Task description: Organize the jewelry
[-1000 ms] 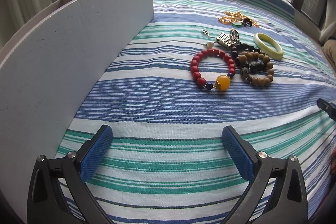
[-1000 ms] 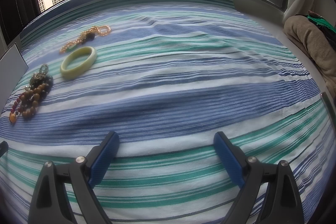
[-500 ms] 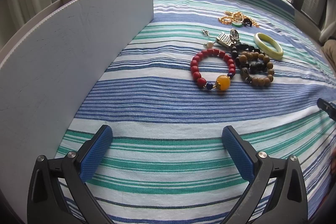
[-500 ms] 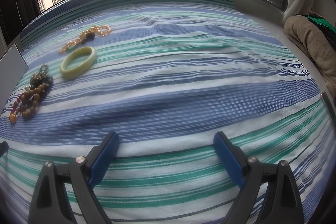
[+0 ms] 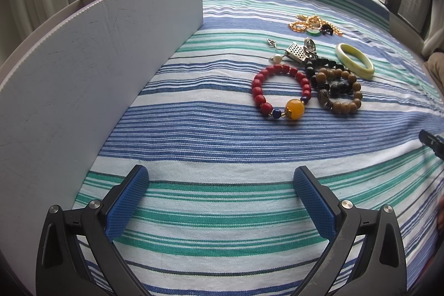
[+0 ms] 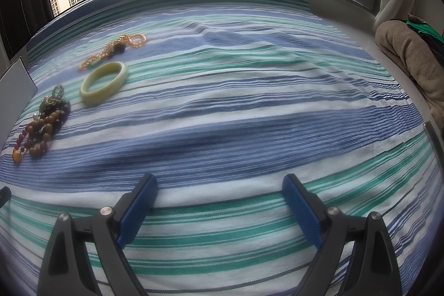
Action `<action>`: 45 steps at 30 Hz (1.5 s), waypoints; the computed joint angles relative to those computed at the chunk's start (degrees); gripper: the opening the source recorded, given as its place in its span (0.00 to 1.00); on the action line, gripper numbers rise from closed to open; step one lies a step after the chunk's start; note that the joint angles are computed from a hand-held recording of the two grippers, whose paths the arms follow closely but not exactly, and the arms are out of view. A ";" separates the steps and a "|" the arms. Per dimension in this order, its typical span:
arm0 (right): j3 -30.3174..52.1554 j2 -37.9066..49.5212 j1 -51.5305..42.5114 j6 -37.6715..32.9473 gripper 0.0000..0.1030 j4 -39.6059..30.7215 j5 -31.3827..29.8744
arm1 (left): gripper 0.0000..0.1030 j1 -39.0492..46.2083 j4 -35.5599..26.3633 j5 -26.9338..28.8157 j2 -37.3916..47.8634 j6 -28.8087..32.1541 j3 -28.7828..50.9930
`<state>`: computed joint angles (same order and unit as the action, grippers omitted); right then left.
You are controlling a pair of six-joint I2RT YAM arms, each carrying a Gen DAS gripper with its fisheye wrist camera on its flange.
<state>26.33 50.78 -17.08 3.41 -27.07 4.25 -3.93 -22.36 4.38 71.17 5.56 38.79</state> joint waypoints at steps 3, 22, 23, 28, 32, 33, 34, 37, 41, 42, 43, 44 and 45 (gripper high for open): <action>-0.03 -0.06 0.00 0.02 0.90 -0.03 -0.01 | 1.00 0.00 0.00 0.00 0.00 0.00 0.00; -0.07 -0.06 0.09 0.15 0.90 0.04 -0.02 | 1.00 0.10 0.03 0.09 0.06 0.09 0.02; -0.07 -0.06 0.09 0.15 0.90 0.04 -0.02 | 1.00 0.12 0.05 0.10 0.10 0.10 0.04; -0.04 -0.28 0.14 0.11 0.91 -0.23 0.09 | 1.00 0.21 0.06 0.13 0.23 0.11 0.09; -0.02 -0.01 -0.35 -0.24 0.91 0.06 -0.26 | 1.00 0.30 -1.24 0.11 0.15 1.17 0.51; -0.03 -0.09 -0.38 -0.25 0.91 -0.01 -0.30 | 1.00 0.60 -2.50 0.33 0.02 1.98 0.91; -0.03 -0.09 -0.38 -0.25 0.91 -0.01 -0.30 | 1.00 0.80 -4.43 0.18 0.08 2.46 1.74; -0.03 -0.09 -0.38 -0.25 0.91 -0.01 -0.30 | 0.99 1.90 -10.53 1.49 -1.76 3.60 4.29; -0.02 -0.11 -0.37 -0.22 0.91 -0.02 -0.33 | 0.99 0.26 -16.50 3.37 -4.51 5.72 10.28; -0.02 -0.11 -0.37 -0.22 0.91 -0.02 -0.33 | 0.99 -0.73 -17.06 3.69 -4.31 6.09 11.97; -0.02 -0.11 -0.37 -0.22 0.91 -0.02 -0.33 | 0.99 -1.91 -17.07 4.00 -3.79 6.82 13.40; -0.02 -0.11 -0.37 -0.22 0.91 -0.02 -0.33 | 0.99 -3.47 -17.01 4.05 -2.55 8.07 14.83; 0.01 -0.10 -0.38 -0.20 0.91 -0.04 -0.37 | 0.99 -5.17 -16.67 4.14 -0.72 9.80 16.00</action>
<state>26.34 50.67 -17.46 3.21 -27.10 3.88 -9.10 -39.03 8.51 70.45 15.36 54.79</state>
